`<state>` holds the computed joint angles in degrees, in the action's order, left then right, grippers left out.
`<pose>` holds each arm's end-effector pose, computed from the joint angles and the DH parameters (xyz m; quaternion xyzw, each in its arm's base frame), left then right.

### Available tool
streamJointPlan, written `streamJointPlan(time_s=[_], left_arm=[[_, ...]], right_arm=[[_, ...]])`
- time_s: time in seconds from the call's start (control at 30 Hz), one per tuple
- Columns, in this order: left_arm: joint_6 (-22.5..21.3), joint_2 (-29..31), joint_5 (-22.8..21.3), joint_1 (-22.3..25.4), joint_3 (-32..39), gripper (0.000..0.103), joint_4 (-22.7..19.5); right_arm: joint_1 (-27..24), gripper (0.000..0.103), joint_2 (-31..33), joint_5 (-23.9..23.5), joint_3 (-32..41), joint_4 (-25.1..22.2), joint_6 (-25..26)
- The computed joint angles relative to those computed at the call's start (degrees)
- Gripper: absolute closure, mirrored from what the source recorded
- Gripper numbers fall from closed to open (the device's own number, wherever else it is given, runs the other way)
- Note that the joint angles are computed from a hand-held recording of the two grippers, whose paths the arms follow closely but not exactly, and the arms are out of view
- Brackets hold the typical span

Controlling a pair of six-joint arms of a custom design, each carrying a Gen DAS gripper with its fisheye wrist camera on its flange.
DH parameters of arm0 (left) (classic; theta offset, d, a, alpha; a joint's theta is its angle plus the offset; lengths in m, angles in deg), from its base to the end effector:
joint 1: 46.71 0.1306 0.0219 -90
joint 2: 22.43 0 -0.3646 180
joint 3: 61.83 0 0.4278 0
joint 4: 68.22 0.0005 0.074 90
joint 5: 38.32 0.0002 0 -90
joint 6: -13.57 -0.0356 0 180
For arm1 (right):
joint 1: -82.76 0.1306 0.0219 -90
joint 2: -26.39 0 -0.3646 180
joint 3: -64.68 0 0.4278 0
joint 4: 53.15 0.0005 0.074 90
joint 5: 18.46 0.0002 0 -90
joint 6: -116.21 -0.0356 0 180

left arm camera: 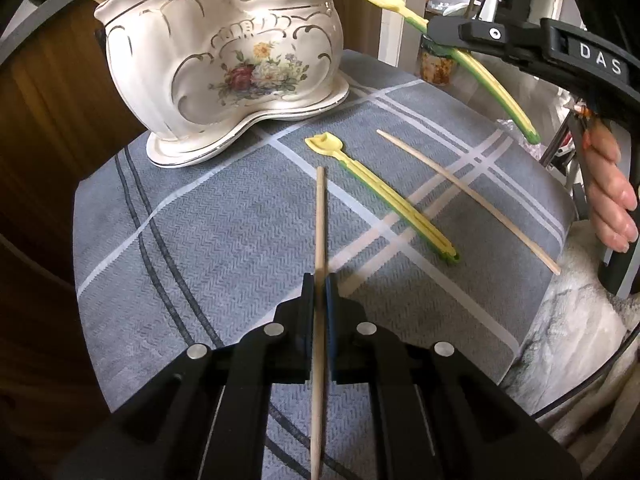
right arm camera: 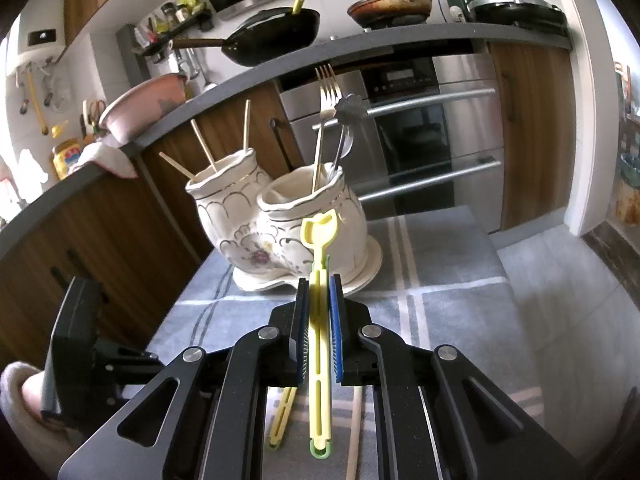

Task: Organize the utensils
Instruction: 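Carry the chopstick with the left gripper while the right carries the yellow spoon to the holder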

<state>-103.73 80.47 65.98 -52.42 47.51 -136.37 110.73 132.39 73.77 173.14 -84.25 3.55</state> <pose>0.5758 -0.0669 0.4383 0.3025 0.9139 -0.0731 0.2608 0.5713 0.3013 0.4467 -0.0299 0.8594 0.2030 0.4683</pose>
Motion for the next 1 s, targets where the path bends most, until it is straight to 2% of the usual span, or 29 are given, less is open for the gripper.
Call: streamJointPlan(time_s=[0.13, 0.27, 0.4, 0.47, 0.5, 0.6, 0.67, 0.8, 0.93, 1.0], left_arm=[[-0.75, -0.73, 1.39, 0.13, -0.66, 0.098, 1.05], [0.45, -3.54, 6.75, 1.23, -2.06, 0.098, 5.39], [3.56, -7.25, 14.01, 3.29, -4.42, 0.098, 13.69], [5.62, -8.31, 15.65, 3.83, -4.94, 0.098, 18.08], [7.80, -8.71, 16.21, 4.19, -5.09, 0.098, 21.12], [14.27, -7.47, 18.61, 4.79, -3.00, 0.098, 26.51], [18.91, -6.23, 19.15, 5.23, -1.17, 0.098, 30.31], [23.41, -3.07, 17.08, 5.03, 3.46, 0.098, 35.90], [28.06, 2.17, 16.56, 4.82, 10.39, 0.098, 38.41], [30.40, 5.23, 14.82, 4.29, 14.37, 0.098, 39.15]], right_arm=[[0.03, 0.092, -0.48, 0.00, -0.69, 1.17, -0.18], [-0.18, 0.092, -1.66, -0.15, -2.02, 3.27, -1.48], [-0.39, 0.092, -2.41, 1.20, -1.82, 6.03, -1.78], [-0.60, 0.092, -2.21, 1.26, -0.86, 7.14, -2.23], [-0.75, 0.092, -1.78, 1.07, 0.05, 7.75, -2.54], [-1.09, 0.092, 0.21, 1.19, 3.57, 9.00, -2.60], [-1.22, 0.092, 1.72, 1.11, 5.76, 9.92, -2.45], [-1.53, 0.092, 5.38, 0.29, 10.08, 11.78, -2.36], [-1.85, 0.092, 8.67, -0.71, 13.75, 13.51, -3.32], [-1.86, 0.092, 10.51, -0.18, 16.16, 13.33, -3.05]])
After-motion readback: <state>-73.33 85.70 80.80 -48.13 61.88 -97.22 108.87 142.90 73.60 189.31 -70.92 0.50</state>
